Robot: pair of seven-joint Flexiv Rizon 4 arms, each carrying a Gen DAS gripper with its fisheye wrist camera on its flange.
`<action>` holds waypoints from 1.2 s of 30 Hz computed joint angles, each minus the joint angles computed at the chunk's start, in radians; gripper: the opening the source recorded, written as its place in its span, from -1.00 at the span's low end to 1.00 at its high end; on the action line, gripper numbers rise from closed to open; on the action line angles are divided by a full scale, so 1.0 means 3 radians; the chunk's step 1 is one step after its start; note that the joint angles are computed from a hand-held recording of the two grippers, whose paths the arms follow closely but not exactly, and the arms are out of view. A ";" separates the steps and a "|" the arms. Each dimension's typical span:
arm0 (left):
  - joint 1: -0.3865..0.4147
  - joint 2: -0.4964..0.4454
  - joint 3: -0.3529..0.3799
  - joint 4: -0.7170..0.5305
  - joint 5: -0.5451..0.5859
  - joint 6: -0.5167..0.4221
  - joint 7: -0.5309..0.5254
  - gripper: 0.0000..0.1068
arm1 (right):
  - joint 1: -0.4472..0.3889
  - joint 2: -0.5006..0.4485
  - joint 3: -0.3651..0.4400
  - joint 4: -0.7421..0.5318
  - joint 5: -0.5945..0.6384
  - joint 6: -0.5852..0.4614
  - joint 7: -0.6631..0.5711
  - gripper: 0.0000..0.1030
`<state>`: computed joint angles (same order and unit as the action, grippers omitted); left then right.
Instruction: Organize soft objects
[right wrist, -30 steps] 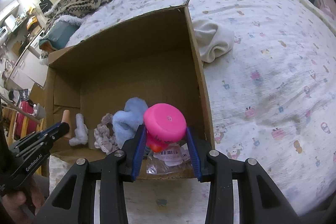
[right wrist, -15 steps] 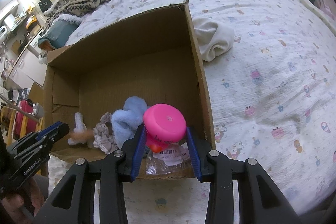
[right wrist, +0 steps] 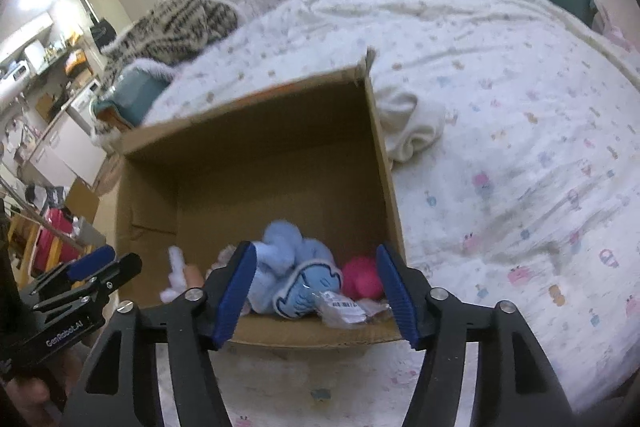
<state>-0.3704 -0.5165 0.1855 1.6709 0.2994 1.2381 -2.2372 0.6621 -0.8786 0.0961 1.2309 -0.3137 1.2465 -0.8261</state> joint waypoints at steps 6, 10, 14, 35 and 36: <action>-0.0182 0.0225 0.0223 0.0068 0.0383 -0.0020 -0.0443 0.09 | 0.0143 0.0247 -0.0250 0.0339 -0.0174 0.0245 0.0225 0.53; -0.0143 0.0366 0.0167 0.0196 0.0496 0.0008 -0.0611 0.29 | 0.0244 0.0396 -0.0398 0.0583 -0.0303 0.0390 0.0435 0.81; -0.0215 0.0500 0.0197 0.0260 0.0805 -0.0041 -0.0880 0.46 | 0.0386 0.0539 -0.0593 0.0842 -0.0505 0.0516 0.0673 0.92; -0.0078 0.0770 -0.0173 0.0350 0.1884 -0.0319 -0.1840 0.92 | 0.1249 0.0583 -0.1845 0.1406 -0.1128 0.1032 0.1627 1.00; -0.0076 0.0764 -0.0193 0.0339 0.1871 -0.0363 -0.1826 0.92 | 0.1242 0.0574 -0.1841 0.1394 -0.1133 0.1023 0.1630 1.00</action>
<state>-0.3932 -0.2874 0.1277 1.7727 0.8607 1.1294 -2.7851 1.0346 -0.7063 -0.4561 1.6490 -0.6536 1.5533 -0.3372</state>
